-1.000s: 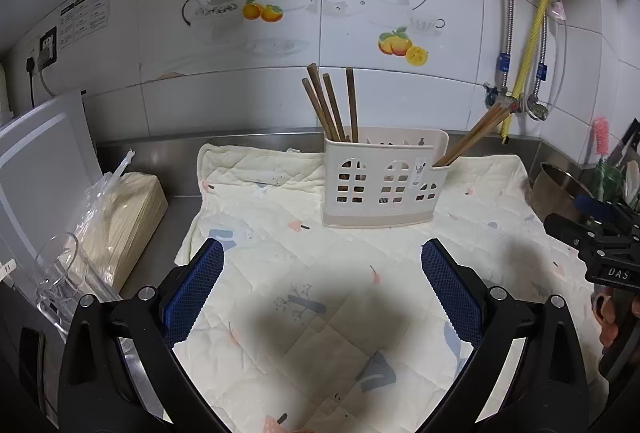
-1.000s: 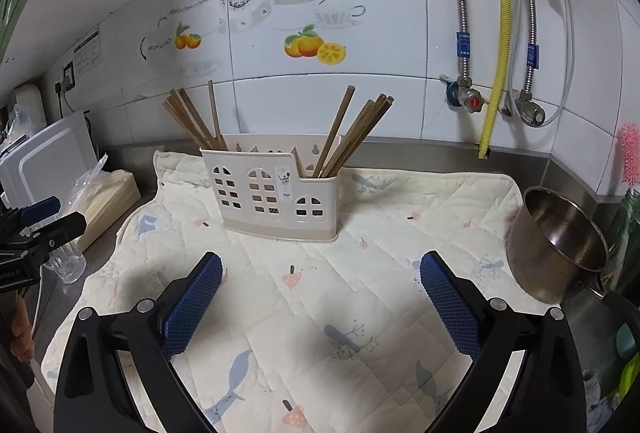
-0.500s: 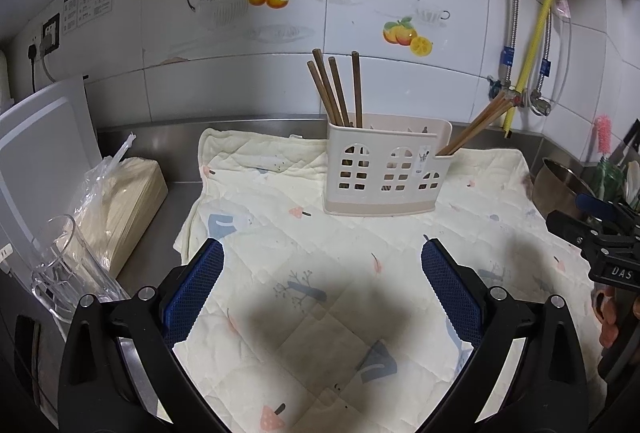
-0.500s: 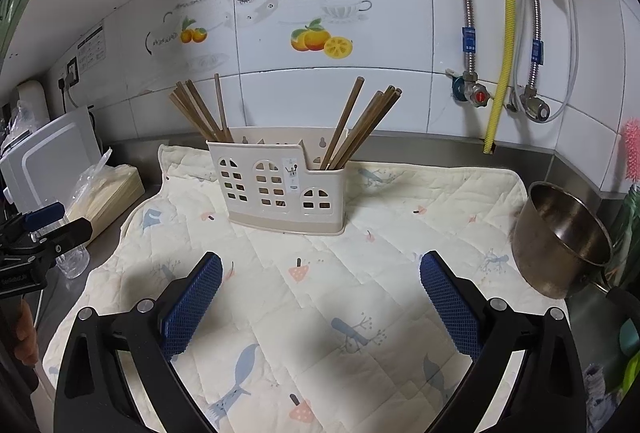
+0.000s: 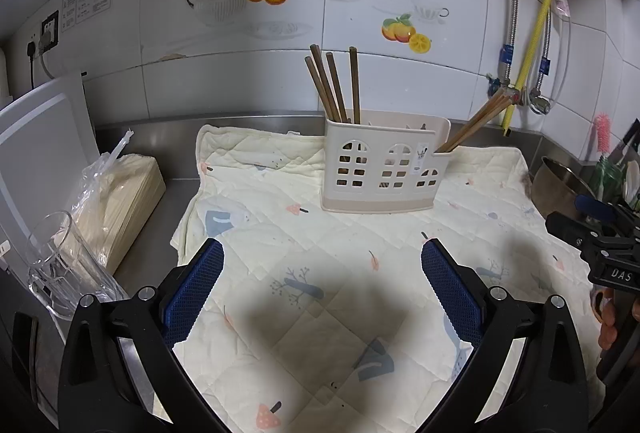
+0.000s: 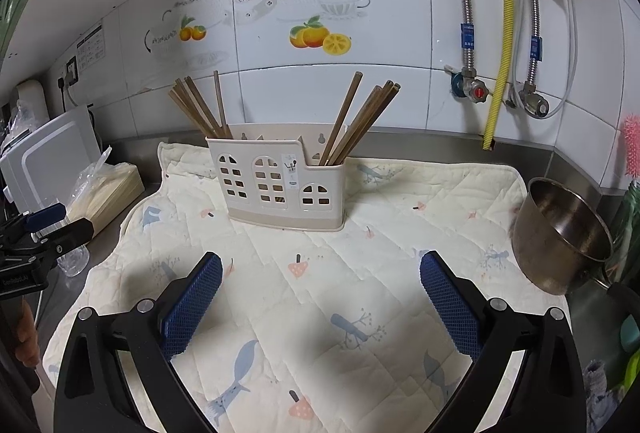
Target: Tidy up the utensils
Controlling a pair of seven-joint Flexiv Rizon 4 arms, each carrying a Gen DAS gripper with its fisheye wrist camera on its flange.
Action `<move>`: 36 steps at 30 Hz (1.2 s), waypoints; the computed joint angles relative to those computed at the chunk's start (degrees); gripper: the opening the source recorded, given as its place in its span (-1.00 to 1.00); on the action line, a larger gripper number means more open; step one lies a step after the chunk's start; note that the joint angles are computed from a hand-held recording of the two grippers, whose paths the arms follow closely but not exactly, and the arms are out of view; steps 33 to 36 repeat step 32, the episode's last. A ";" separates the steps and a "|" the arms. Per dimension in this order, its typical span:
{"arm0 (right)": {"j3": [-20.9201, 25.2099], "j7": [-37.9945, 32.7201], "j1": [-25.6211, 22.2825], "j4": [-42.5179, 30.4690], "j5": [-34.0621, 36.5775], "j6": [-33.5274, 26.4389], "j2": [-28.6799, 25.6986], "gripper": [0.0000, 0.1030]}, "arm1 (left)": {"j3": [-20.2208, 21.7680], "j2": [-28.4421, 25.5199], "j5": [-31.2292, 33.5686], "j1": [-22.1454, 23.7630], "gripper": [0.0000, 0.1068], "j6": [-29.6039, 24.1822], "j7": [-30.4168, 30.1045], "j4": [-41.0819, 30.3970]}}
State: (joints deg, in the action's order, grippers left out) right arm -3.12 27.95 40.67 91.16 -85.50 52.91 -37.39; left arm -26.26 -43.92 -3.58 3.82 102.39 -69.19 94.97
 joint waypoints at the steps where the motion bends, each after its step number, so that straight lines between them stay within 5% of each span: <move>1: -0.01 0.10 -0.03 0.01 -0.09 0.11 -0.01 0.86 | 0.08 0.02 -0.03 -0.06 0.83 -0.02 -0.05 0.03; 36: 0.41 0.51 -0.40 1.15 -0.18 -0.05 0.54 0.86 | -0.18 -0.20 -1.10 0.03 0.83 -1.43 0.52 -0.03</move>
